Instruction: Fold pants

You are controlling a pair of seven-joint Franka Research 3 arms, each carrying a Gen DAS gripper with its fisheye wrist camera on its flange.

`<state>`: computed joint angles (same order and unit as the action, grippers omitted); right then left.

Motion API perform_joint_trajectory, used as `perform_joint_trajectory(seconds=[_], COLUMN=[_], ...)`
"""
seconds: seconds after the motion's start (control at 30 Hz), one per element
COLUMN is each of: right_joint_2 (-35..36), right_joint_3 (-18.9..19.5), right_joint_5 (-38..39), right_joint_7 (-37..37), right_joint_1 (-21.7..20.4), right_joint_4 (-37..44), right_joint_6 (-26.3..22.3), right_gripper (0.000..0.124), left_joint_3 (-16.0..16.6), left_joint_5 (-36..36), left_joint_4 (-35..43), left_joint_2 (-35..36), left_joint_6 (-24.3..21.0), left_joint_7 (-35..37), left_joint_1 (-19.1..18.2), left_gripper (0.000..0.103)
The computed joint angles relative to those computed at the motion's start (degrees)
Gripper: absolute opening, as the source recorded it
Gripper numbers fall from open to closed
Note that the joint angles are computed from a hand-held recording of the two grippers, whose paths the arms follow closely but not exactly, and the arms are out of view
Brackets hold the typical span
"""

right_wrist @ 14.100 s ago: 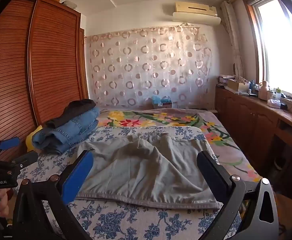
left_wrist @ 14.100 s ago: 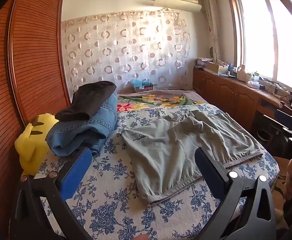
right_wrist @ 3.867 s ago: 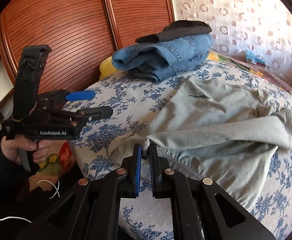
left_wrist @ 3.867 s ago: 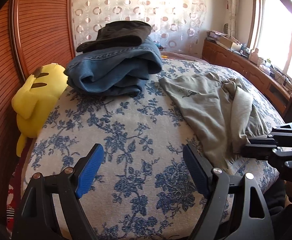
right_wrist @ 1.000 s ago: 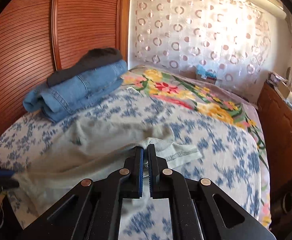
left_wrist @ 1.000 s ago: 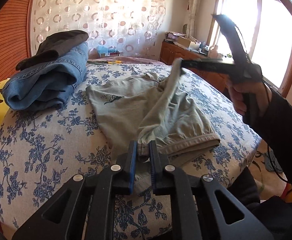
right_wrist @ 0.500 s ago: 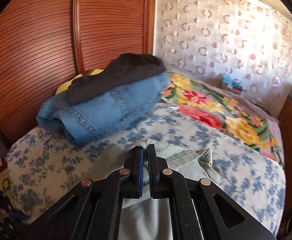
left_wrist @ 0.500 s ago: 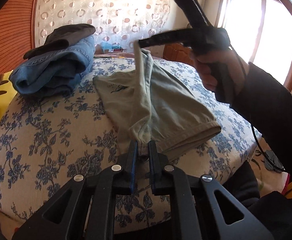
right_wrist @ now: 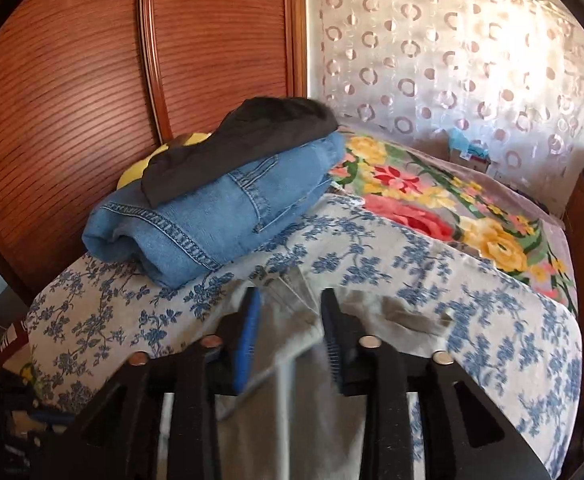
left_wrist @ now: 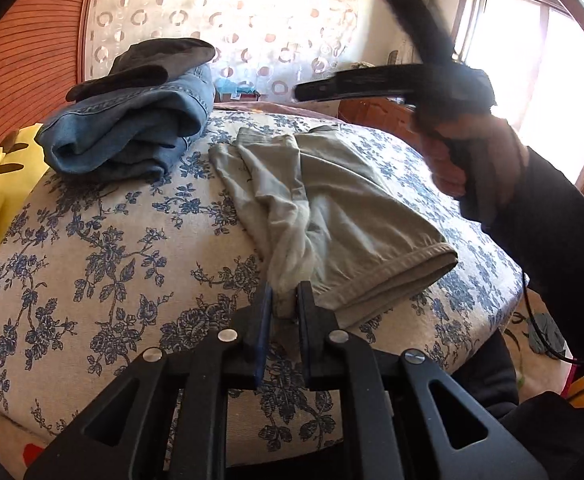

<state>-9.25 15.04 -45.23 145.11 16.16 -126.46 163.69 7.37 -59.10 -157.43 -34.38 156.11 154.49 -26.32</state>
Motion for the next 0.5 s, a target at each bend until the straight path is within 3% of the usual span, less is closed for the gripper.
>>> perform_joint_trajectory(seconds=[0.13, 0.33, 0.5], right_joint_2=[-4.3, -11.0, -15.3], right_joint_3=[1.9, 6.5, 10.2], right_joint_5=[-1.8, -1.4, 1.0], right_joint_7=[5.2, 12.9, 15.8], right_joint_1=[-1.2, -3.6, -4.8], right_joint_4=[-3.9, -11.3, -15.4], right_joint_6=[-2.0, -2.3, -2.8], right_gripper=[0.035, 0.035, 0.035], left_joint_3=[-0.5, 0.3, -0.6], left_joint_5=[0.4, 0.3, 1.6], left_joint_4=[0.1, 1.2, 3.5], left_joint_2=[-0.3, 0.8, 3.6], left_joint_6=[0.3, 3.0, 4.1], left_joint_7=[-1.0, -1.1, -1.4], left_joint_1=[0.3, -1.1, -1.3], left_gripper=[0.019, 0.050, 0.050])
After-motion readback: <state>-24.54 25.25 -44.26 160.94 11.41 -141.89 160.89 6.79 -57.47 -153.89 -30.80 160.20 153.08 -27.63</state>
